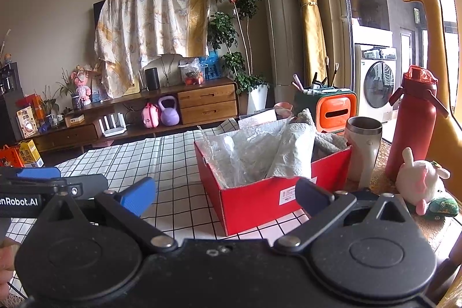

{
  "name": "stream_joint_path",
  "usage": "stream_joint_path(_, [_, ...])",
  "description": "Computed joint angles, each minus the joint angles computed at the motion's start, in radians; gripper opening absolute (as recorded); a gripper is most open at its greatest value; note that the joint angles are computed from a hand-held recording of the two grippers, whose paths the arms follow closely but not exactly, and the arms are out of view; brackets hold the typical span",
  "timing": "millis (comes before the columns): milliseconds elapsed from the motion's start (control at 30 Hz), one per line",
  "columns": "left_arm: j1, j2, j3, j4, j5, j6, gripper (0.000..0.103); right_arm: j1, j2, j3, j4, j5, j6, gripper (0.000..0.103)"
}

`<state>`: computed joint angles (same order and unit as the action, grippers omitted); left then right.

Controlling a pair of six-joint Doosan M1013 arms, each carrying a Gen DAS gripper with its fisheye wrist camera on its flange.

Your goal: Organize soft objects

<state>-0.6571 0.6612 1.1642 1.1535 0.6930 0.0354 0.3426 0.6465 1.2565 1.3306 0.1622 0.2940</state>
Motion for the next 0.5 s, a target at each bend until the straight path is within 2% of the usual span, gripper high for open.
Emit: stream_joint_path(500, [0.000, 0.000, 0.003, 0.006, -0.001, -0.006, 0.103, -0.001, 0.002, -0.002, -0.026, 0.002, 0.028, 0.103])
